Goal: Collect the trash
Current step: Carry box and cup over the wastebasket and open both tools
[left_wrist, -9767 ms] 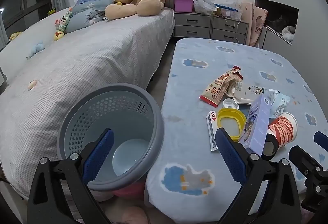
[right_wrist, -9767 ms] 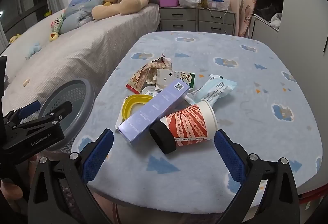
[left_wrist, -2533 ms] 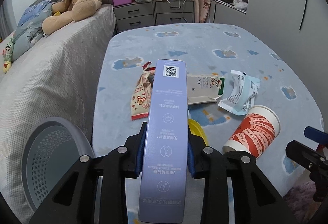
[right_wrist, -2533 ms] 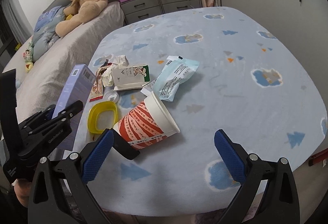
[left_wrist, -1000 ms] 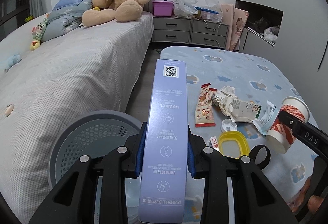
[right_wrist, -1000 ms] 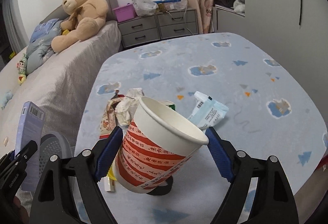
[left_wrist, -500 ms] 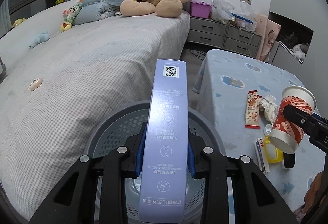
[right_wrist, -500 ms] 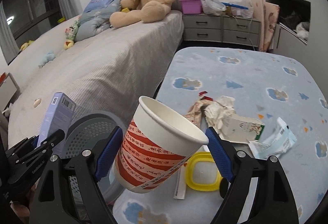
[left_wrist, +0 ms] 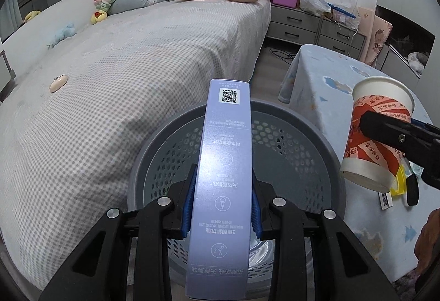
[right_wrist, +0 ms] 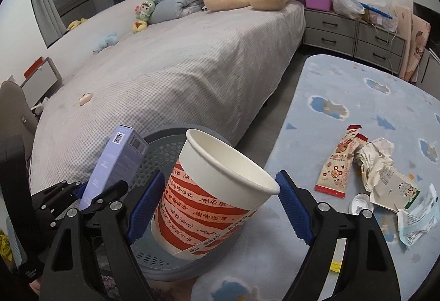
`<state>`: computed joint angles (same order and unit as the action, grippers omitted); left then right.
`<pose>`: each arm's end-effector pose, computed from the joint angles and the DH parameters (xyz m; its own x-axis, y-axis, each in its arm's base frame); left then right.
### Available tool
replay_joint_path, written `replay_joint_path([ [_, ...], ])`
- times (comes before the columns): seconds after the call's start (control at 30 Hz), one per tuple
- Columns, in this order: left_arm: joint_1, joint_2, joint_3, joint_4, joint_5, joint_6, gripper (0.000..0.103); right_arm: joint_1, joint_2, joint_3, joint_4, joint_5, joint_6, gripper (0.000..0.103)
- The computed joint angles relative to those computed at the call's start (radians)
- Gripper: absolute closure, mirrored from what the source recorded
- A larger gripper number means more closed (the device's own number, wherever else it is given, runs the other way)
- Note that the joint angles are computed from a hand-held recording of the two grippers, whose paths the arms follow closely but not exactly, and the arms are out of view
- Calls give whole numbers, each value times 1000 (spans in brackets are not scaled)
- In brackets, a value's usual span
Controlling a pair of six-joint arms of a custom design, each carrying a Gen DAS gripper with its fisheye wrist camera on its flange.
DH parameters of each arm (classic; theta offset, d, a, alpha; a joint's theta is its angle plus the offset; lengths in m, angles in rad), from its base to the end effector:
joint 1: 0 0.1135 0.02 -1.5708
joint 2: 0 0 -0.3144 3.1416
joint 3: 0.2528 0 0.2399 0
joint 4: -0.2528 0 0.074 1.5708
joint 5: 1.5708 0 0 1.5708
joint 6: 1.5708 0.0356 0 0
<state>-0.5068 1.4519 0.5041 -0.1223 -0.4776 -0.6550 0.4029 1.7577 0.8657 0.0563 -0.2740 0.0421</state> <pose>0.1982 -0.0913 0.1794 -0.7533 -0.2005 -0.6263 -0.2783 0.9601 0.0274 0.3123 0.1436 0.1990 -0.7047 -0.2563 -0.6616 -0.5152 0.8260 0.2288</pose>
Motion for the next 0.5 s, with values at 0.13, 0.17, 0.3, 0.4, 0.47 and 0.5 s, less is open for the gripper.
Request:
replay_joint_path([
  [0.13,16,-8,-23,17,19,-7,71,22,20,5,2,-1,-23,22],
  [0.17,17,-13,-30,18,18,-11,71,22,30,12,-4,-10,-23,22],
  [0.3,18,-37,-50,13,9,-20,71,22,56,31,-20,-41,-17,22],
  [0.4,22,-53,-59,11,10,-24,71,38,55,28,-12,-33,-21,22],
  [0.47,21,-60,-63,8,5,-26,71,43,54,25,-7,-35,-23,21],
  [0.5,19,-62,-64,7,1,-27,71,42,55,25,-6,-38,-24,21],
])
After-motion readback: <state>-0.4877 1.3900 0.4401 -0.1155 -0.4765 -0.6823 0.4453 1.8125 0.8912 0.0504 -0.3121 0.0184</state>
